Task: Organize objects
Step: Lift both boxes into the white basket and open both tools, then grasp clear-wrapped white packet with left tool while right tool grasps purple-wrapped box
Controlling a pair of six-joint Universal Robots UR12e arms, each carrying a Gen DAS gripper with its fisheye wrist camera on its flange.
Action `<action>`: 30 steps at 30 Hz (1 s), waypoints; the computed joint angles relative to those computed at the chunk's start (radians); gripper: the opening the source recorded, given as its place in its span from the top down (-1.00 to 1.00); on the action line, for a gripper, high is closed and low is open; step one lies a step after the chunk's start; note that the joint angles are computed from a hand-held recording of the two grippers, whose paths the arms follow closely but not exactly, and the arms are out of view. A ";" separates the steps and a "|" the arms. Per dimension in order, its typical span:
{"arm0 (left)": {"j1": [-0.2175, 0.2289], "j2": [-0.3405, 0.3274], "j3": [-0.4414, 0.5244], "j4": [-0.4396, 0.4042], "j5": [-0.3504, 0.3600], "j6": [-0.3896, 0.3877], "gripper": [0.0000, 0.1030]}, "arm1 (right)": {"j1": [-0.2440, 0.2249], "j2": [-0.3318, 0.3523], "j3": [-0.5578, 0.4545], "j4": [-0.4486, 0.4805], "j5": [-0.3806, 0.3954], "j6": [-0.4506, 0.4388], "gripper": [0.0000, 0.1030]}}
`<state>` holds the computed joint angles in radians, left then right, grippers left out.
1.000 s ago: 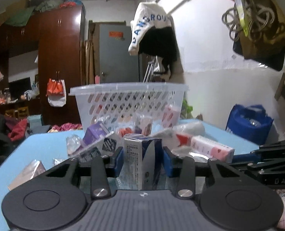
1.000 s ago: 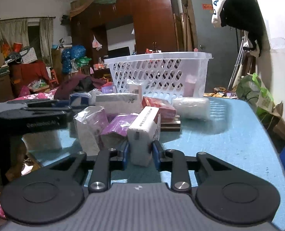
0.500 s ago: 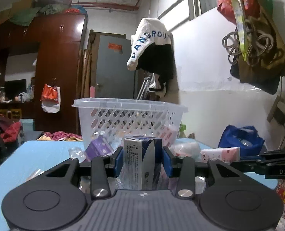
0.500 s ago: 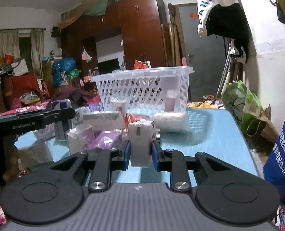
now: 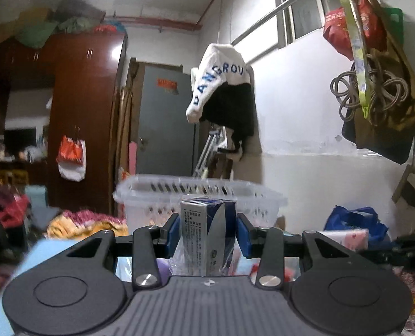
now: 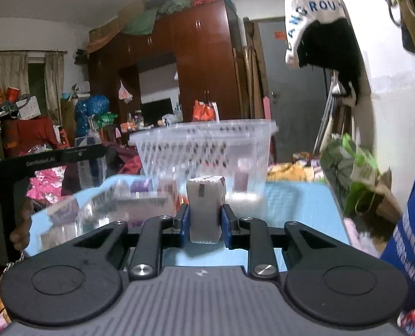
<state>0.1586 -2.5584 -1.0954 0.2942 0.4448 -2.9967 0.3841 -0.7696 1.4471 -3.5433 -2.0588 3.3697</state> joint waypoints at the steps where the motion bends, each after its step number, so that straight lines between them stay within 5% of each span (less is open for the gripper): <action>1: -0.002 0.003 0.008 -0.009 0.000 0.003 0.11 | -0.003 -0.001 -0.011 -0.007 0.006 -0.016 0.48; 5: -0.018 -0.004 0.094 -0.047 -0.002 -0.026 0.11 | -0.022 0.005 -0.084 -0.026 0.053 -0.092 0.48; 15: -0.118 -0.071 0.398 -0.586 0.218 0.146 0.09 | -0.079 0.106 -0.398 0.247 0.119 -0.172 0.47; 16: -0.122 -0.081 0.414 -0.597 0.232 0.151 -0.02 | -0.080 0.116 -0.415 0.262 0.109 -0.177 0.44; 17: -0.126 -0.087 0.426 -0.617 0.242 0.165 -0.47 | -0.082 0.124 -0.426 0.259 0.106 -0.177 0.39; 19: -0.129 -0.096 0.440 -0.655 0.252 0.170 -0.94 | -0.085 0.130 -0.423 0.236 0.103 -0.169 -0.50; 21: -0.122 -0.089 0.415 -0.625 0.237 0.170 -0.93 | -0.084 0.123 -0.396 0.199 0.100 -0.171 -0.78; 23: -0.109 -0.057 0.340 -0.544 0.225 0.175 -0.90 | -0.075 0.100 -0.346 0.157 0.089 -0.177 -0.78; 25: -0.086 -0.021 0.249 -0.438 0.190 0.159 -0.90 | -0.065 0.070 -0.272 0.103 0.094 -0.152 -0.99; 30: -0.007 0.058 -0.028 -0.160 0.131 0.146 -0.90 | -0.035 0.042 -0.120 0.002 0.101 -0.086 -1.00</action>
